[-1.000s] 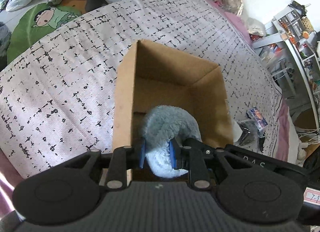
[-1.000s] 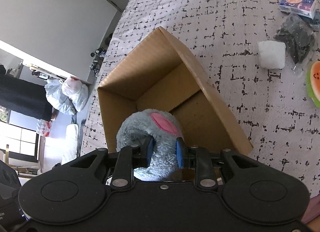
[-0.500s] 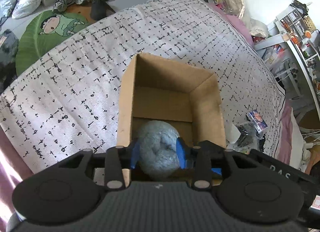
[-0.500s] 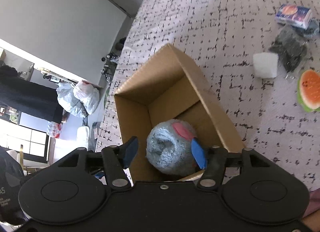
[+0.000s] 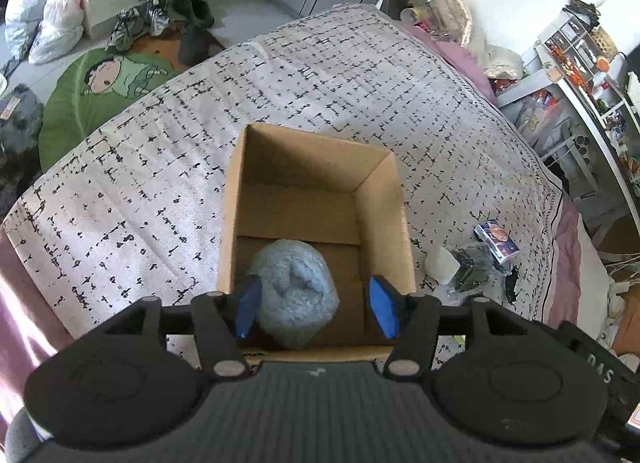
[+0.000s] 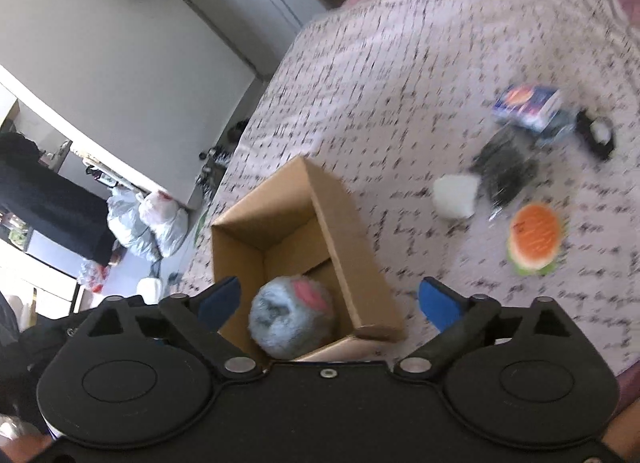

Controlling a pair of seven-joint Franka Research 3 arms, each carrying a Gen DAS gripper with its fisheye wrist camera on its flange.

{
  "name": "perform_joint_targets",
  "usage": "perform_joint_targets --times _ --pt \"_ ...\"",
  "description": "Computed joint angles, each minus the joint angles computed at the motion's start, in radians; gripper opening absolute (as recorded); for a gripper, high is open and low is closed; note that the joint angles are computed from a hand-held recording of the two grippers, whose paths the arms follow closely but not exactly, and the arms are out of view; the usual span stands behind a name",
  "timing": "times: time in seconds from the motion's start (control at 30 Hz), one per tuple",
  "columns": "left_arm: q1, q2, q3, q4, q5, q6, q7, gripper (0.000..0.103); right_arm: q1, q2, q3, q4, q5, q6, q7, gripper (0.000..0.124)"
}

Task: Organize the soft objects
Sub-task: 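Open the right gripper to drop the plush toy into the box, then move the right gripper to the burger toy and grasp it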

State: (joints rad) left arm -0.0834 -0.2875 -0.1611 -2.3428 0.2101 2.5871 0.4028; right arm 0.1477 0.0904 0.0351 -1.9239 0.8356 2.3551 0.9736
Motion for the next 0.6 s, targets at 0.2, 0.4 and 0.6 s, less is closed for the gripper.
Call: perform_joint_targets --times 0.2,0.4,0.6 --pt "-0.024 0.026 -0.010 0.024 -0.010 0.017 0.008 0.071 -0.017 -0.024 -0.014 -0.036 0.016 0.046 -0.073 0.103" --pt "-0.033 0.056 -0.042 0.069 0.048 0.005 -0.026 0.080 -0.037 -0.041 -0.031 -0.050 0.034 0.058 -0.137 0.103" --pt "-0.042 0.082 -0.065 0.108 0.124 -0.004 -0.100 0.082 -0.065 -0.042 -0.051 -0.040 0.049 0.043 -0.166 0.103"
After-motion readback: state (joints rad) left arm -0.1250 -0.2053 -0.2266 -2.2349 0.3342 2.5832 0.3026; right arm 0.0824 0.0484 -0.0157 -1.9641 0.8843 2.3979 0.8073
